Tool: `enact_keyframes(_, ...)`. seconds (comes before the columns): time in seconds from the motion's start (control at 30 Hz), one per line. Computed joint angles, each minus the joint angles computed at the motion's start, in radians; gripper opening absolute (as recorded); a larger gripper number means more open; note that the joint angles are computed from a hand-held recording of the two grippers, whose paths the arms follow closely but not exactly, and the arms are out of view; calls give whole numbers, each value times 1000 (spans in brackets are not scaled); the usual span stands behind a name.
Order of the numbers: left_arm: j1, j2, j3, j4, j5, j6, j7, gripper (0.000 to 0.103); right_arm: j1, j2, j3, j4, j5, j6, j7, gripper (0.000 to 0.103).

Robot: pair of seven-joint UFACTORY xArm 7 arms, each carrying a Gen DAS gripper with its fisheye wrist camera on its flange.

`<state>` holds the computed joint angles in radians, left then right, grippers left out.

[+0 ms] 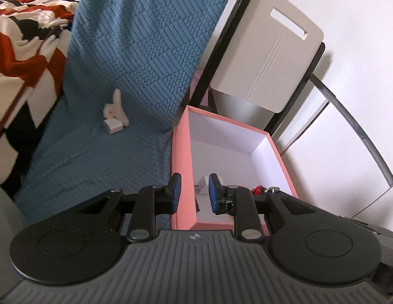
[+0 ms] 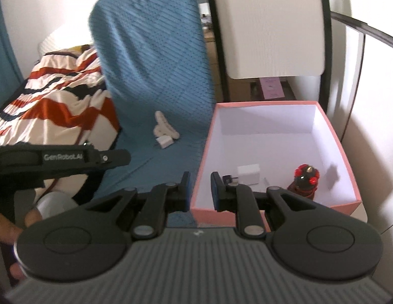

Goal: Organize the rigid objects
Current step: 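Withdraw both open grippers from the box toward the white toy and charger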

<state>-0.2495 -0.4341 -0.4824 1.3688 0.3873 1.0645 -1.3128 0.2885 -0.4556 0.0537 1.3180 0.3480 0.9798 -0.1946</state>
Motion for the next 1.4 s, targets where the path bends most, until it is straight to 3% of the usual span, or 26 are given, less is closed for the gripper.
enact_keyframes(0.47,21,-275,-26,-160,-124,61,19,26,73,-191,60,-160,-10,-12,61,20)
enact_keyframes(0.83,62,-439,-35,-264,-242,81,26,26,117,-248,96,-223,-30,-33,105,20)
enact_keyframes(1.4,101,-410,35,-402,-238,-108,143,26,157,-158,104,-289,-43,-147,82,20)
